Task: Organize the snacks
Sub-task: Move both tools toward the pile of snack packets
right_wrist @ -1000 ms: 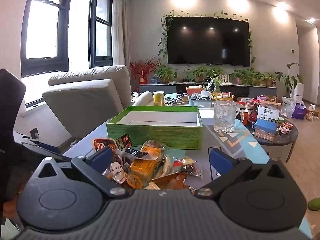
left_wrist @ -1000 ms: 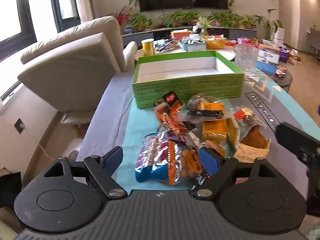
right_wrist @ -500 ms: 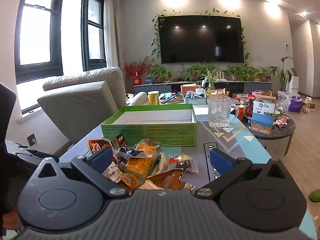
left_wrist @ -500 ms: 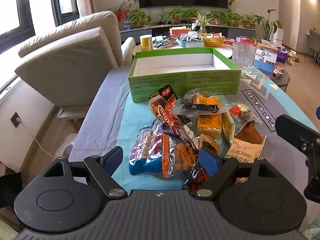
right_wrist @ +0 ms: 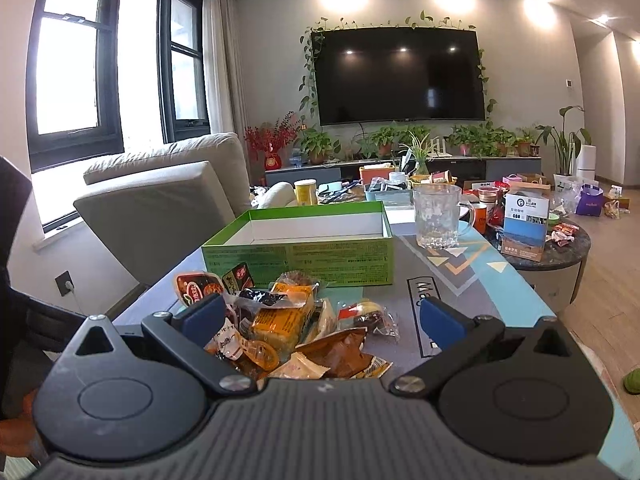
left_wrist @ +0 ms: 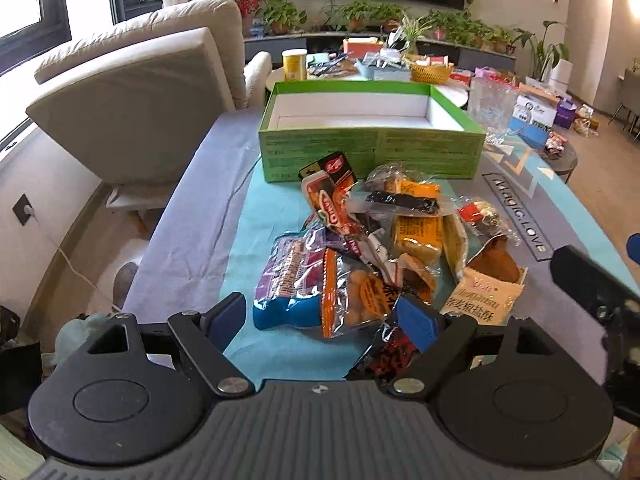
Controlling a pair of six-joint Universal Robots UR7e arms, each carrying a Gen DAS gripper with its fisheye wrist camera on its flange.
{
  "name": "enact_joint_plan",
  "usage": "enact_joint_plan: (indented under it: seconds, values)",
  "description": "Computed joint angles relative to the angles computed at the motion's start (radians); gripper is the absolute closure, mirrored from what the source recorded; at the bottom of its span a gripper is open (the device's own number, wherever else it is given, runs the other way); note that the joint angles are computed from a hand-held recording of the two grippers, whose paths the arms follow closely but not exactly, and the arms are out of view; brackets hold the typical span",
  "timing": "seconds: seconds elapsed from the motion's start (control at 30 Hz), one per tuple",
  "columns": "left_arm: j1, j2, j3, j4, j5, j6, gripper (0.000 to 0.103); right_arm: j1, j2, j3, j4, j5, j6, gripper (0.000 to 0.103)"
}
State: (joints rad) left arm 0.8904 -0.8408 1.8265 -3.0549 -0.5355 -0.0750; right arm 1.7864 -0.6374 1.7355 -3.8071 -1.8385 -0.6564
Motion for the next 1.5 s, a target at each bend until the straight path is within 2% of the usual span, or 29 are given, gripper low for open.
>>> enact_joint_plan:
  seconds: [0.17,0.67,1.5]
  values:
    - [-0.008,0.002,0.004,-0.013,0.018,0.012,0.022,0.001,0.018,0.001,-0.044,-0.015,-0.050,0.054]
    - [0.014,-0.043,0.018,0.060,-0.004,-0.093,0.028,0.004,0.019,0.008,-0.053,-0.037,-0.054,0.054]
    - [0.013,-0.035,0.028,0.072,-0.069,-0.027,0.031,0.003,0.016,0.011,-0.044,-0.058,-0.044,0.054]
